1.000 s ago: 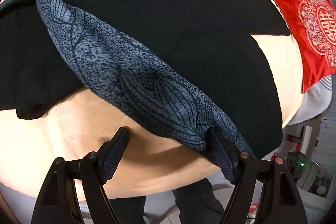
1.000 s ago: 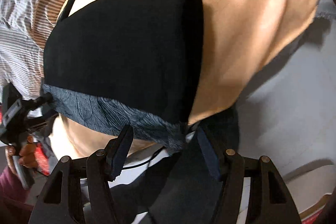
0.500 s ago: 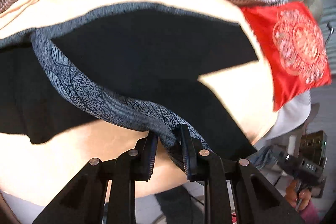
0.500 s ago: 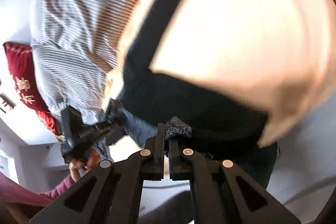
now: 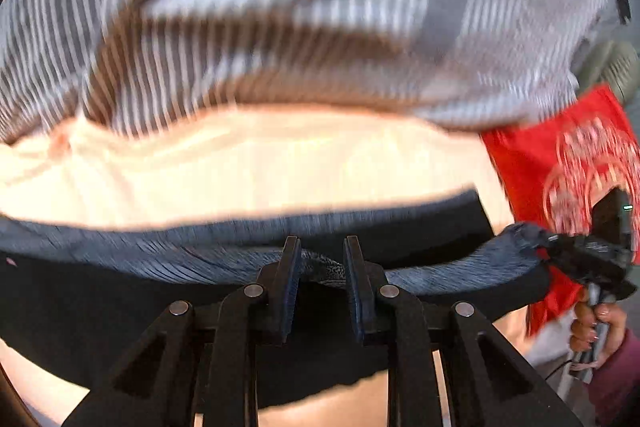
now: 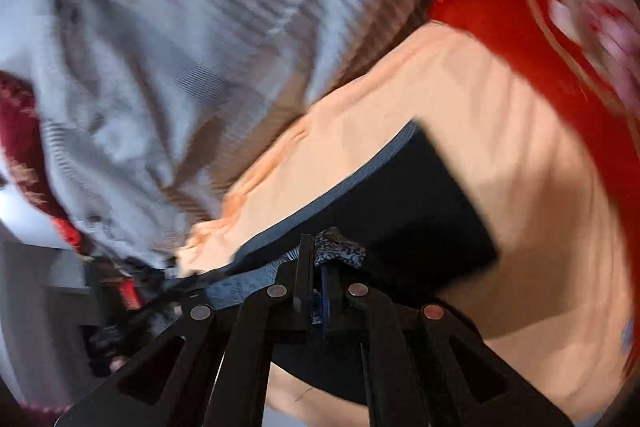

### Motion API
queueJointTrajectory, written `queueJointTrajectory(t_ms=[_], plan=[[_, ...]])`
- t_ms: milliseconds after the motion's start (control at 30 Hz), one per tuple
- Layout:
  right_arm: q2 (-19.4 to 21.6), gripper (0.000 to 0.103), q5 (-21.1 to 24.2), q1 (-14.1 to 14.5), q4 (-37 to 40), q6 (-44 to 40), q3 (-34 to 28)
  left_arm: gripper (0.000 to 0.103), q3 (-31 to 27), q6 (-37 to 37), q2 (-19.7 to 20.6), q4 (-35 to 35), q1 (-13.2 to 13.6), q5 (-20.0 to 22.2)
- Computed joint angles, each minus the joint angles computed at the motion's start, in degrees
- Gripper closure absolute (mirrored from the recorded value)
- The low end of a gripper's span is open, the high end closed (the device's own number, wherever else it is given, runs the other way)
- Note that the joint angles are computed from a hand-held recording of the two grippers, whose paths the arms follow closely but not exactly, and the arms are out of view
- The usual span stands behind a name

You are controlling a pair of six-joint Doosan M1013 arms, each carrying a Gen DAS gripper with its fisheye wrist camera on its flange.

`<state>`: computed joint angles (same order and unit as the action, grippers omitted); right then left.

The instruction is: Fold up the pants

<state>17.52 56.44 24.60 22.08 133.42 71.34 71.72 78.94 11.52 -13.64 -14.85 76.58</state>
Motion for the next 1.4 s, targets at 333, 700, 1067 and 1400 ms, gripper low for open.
queueJointTrajectory(t_ms=[333,700,1067,1400], plan=[[6.8,0.052,9.9,-2.3,-5.1,3.3,-7.6,0.079,6.1,-4.6,-0.4,9.2,-3.3,7.8],[8.4,0.060,17.5,-1.5,-4.9,-12.0,-10.8,0.079,9.6,-7.0,-1.0,14.0,-6.1,6.8],[8.4,0.101,16.9,-1.9,-8.5,-6.8,-11.2,0.079,8.2,-8.7,-0.5,13.9,-6.0,7.7],[9.8,0.071,22.1,-1.5,-15.6,-1.6,-14.2,0.079,5.5,-9.6,0.9,16.0,-6.0,6.5]])
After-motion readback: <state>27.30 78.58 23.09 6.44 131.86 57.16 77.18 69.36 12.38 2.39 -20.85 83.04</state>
